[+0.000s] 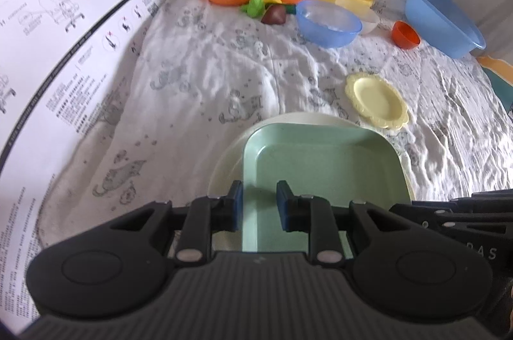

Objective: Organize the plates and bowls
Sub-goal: 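Open both tools and lift them off the green tray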

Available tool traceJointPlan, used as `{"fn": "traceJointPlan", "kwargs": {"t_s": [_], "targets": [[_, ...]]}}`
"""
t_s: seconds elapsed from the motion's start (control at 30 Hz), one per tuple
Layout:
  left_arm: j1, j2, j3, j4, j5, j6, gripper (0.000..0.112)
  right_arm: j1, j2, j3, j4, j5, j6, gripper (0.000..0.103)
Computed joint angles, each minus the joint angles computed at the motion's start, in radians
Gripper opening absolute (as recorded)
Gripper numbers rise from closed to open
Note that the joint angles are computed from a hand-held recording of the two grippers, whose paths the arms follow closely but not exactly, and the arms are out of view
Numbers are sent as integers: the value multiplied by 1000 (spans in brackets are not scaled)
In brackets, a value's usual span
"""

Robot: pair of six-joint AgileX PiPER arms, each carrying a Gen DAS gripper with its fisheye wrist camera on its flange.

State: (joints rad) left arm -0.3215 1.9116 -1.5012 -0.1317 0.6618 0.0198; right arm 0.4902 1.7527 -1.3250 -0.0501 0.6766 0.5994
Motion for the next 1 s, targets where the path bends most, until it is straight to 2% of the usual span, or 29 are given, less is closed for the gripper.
{"fn": "traceJointPlan", "kwargs": {"t_s": [0.47, 0.53, 0.57, 0.6, 0.67, 0.73, 0.8, 0.83, 0.87, 1.0], "targets": [[9, 47, -26, -23, -5, 21, 22, -10, 45, -24, 6, -4, -15, 14], [8, 49, -27, -32, -4, 28, 22, -16, 43, -17, 24, -15, -30, 26], [6, 45, -22, -32, -10, 30, 26, -14, 44, -16, 21, -23, -29, 31], [3, 39, -15, -28, -19, 29, 31, -8, 38, -13, 3, -30, -21, 41], [-7, 17, 5, -2, -46, 14, 62, 1, 23, -2, -16, -55, -26, 56], [-19, -10, 29, 45, -82, -13, 67, 17, 9, 3, -71, -68, 5, 70], [-25, -24, 34, 100, -91, -53, 82, 27, -3, 10, -136, -75, 44, 79], [-26, -31, 37, 127, -93, -79, 93, 26, -9, 16, -141, -80, 48, 86], [-24, -41, 44, 143, -99, -95, 99, 20, -17, 24, -133, -91, 46, 89], [-8, -71, 68, 131, -107, -101, 103, 20, -36, 47, -169, -116, 77, 99]]}}
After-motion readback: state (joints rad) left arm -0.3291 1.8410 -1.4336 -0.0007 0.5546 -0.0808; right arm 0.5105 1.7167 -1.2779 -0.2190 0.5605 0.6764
